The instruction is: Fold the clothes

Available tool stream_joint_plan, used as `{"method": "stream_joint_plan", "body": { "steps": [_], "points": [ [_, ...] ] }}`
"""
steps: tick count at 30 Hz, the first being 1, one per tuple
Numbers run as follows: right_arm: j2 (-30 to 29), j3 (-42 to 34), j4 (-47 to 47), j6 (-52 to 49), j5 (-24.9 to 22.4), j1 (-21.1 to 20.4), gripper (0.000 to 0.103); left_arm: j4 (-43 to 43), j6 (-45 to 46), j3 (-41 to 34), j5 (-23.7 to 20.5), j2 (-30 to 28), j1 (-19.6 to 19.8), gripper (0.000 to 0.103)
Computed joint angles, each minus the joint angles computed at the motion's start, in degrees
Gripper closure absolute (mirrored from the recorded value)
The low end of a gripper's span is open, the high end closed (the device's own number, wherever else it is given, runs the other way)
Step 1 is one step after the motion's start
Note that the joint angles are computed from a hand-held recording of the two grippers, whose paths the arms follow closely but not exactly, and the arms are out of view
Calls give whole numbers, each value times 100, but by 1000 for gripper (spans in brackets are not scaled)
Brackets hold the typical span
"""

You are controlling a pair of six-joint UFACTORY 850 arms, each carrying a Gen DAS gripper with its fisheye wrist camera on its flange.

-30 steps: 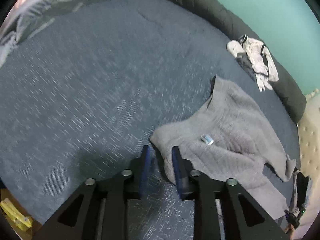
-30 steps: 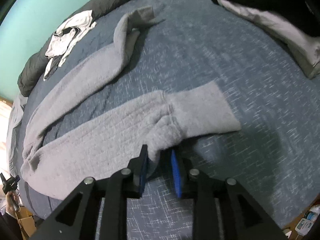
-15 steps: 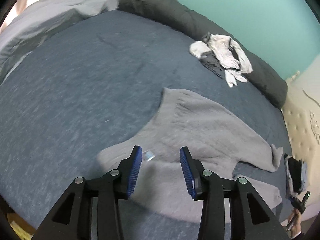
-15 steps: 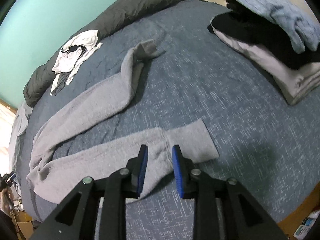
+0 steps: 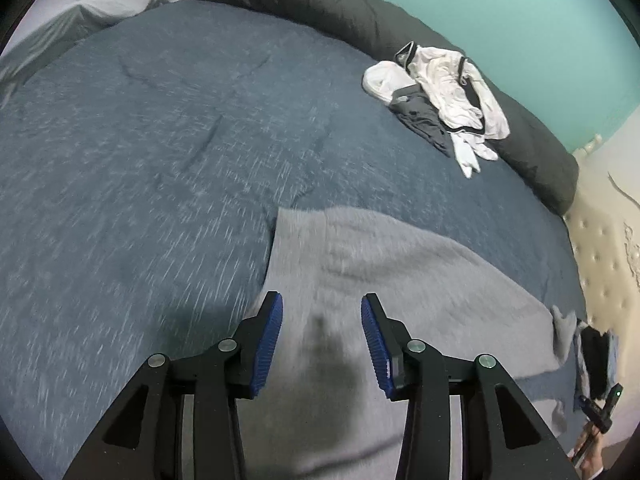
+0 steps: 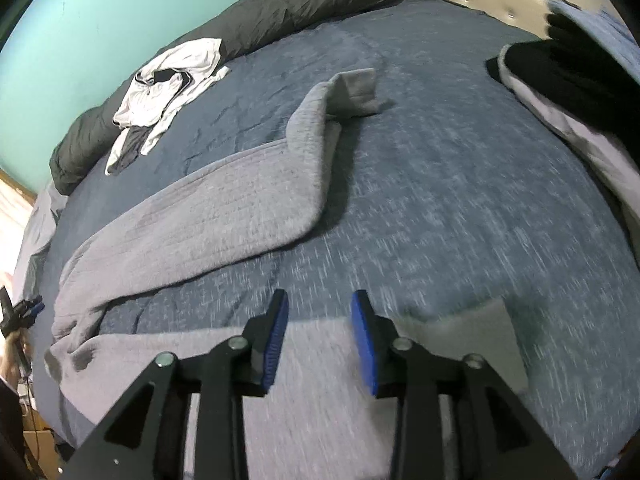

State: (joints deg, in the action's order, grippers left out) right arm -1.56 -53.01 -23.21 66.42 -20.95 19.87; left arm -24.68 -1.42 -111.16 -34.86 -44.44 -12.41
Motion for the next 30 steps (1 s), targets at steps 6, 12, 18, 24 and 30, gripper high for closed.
{"method": "stream_joint_plan", "body": {
  "steps": [6, 12, 18, 24, 30],
  "points": [
    [-577, -520, 197, -417, 85, -122, 69, 425, -509, -1283, -368, -934, -8, 47],
    [-1045, -947, 532, -993, 134, -162, 69, 314, -705, -2264, -684, -1657, 57, 41],
    [-1373, -1236, 869, -1533, 126, -174, 69, -90, -450, -2548, -724, -1921, 74, 41],
    [-1572, -1375, 908, -1545, 169, -223, 69, -374, -127, -2390, -599, -1868, 36, 77],
    [-1706, -1467, 970, -1616, 186, -233, 69, -387, 168, -2150, -407, -1637, -16, 91]
  ]
}}
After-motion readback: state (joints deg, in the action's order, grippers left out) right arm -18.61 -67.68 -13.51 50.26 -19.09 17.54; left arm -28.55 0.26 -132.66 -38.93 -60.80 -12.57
